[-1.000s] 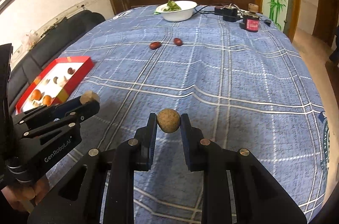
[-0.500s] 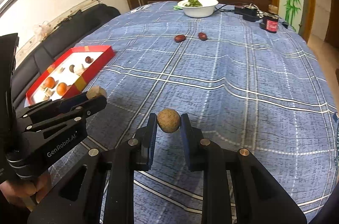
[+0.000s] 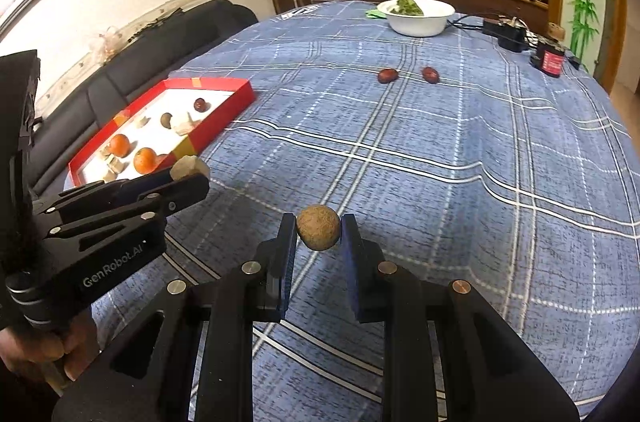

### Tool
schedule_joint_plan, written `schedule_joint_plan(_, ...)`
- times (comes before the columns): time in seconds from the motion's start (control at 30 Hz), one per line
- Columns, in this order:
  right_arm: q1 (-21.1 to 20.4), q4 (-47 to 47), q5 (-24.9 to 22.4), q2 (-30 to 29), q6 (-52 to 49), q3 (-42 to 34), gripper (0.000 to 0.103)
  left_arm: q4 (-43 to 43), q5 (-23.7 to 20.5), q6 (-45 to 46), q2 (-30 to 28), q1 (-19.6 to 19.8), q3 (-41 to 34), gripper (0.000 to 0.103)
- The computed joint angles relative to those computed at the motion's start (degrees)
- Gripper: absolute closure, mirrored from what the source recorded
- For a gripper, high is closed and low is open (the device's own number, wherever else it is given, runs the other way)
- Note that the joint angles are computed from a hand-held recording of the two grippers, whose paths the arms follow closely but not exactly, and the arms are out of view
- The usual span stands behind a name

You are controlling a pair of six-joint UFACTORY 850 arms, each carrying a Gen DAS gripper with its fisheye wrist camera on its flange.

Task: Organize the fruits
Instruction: 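Carry the brown fruit and tan piece over the red-rimmed tray with both tools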

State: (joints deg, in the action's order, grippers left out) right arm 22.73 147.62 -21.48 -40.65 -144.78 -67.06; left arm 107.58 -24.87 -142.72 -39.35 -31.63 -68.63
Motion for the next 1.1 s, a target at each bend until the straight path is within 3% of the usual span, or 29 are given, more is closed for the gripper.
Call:
schedule_joint_plan(0.57, 1.5, -9.9, 1.1, -1.6, 7.5, -3.5, 0.082, 4.6, -2.9, -8.2, 3.9, 2.8, 5.5, 0.078)
schedule_joint_plan(1.1, 5.6, -21.3, 3.3, -4.3, 16.0, -10.1, 0.081, 8.2, -5.7, -18.3, 7.6, 7.9, 11.2, 0.078)
